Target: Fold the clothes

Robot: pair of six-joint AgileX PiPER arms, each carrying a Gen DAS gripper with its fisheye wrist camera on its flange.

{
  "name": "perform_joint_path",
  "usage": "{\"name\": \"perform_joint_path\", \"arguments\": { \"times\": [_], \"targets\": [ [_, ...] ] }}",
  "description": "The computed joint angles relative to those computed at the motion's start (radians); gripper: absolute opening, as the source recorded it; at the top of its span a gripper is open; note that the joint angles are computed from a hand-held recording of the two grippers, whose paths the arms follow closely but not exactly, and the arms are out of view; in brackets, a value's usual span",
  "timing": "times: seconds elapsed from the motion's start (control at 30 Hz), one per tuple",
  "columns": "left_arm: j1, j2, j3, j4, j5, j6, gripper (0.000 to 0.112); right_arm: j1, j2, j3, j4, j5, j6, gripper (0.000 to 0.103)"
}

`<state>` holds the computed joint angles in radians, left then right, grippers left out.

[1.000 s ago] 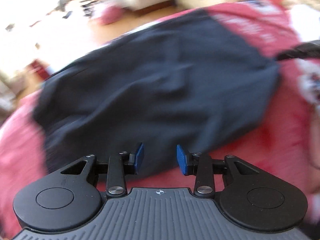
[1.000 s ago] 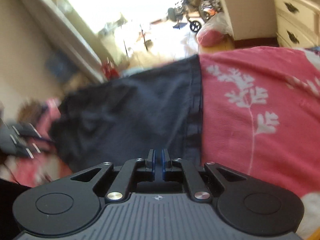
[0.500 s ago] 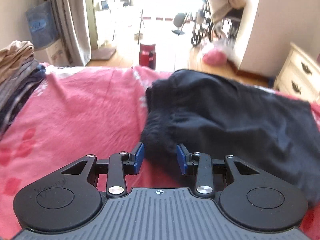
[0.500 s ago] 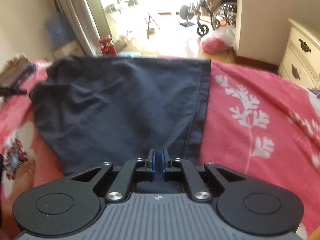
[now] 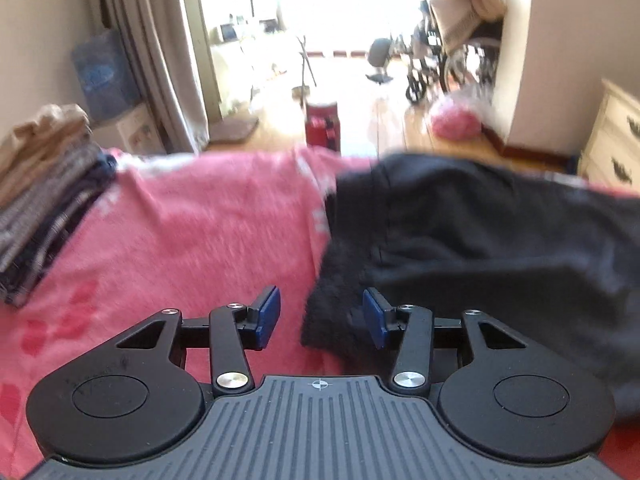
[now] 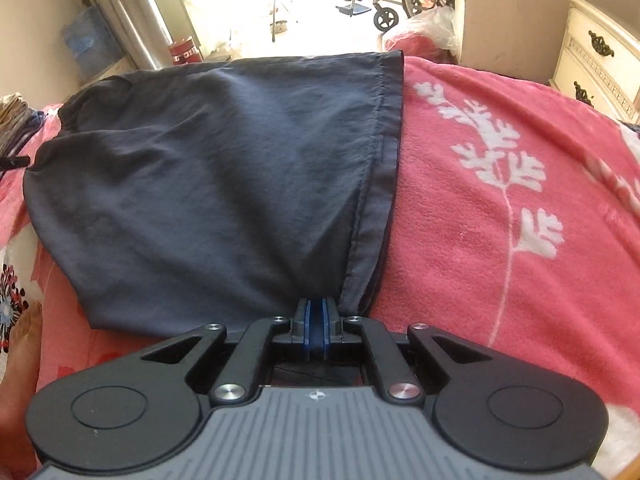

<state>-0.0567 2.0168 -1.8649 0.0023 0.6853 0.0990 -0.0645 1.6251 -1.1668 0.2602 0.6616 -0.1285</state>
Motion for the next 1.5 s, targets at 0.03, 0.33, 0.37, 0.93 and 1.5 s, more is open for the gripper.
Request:
{"name": "perform_joint_path", "arguments": {
  "times": [0.03, 0.33, 0.37, 0.93, 1.5],
  "targets": [
    [-0.004, 0.000, 0.008, 0.009, -0.025, -0.011, 0.046, 0.000, -0.001, 0.003, 0.002, -0.005, -0.005, 0.005],
    [-0.048, -0.013, 0.021, -0.129, -0.029, 0.082, 0.046, -0.008, -0.031, 0.018, 0.023, -0.012, 0.037, 0.006],
    [-0.053, -0.027, 0.036, -0.175, -0.025, 0.136, 0.046, -0.016, -0.038, 0.014, 0.042, -0.003, 0.039, 0.006],
    [-0.211, -0.142, 0.306, -0.541, 0.113, 0.894, 0.046, -0.168, -0.145, 0.186, 0.520, 0.062, -0.054, 0.016],
    [-0.236, -0.084, 0.262, -0.528, 0.209, 0.830, 0.046, -0.407, -0.167, 0.298, 0.690, 0.093, -0.017, 0.044]
  ]
}}
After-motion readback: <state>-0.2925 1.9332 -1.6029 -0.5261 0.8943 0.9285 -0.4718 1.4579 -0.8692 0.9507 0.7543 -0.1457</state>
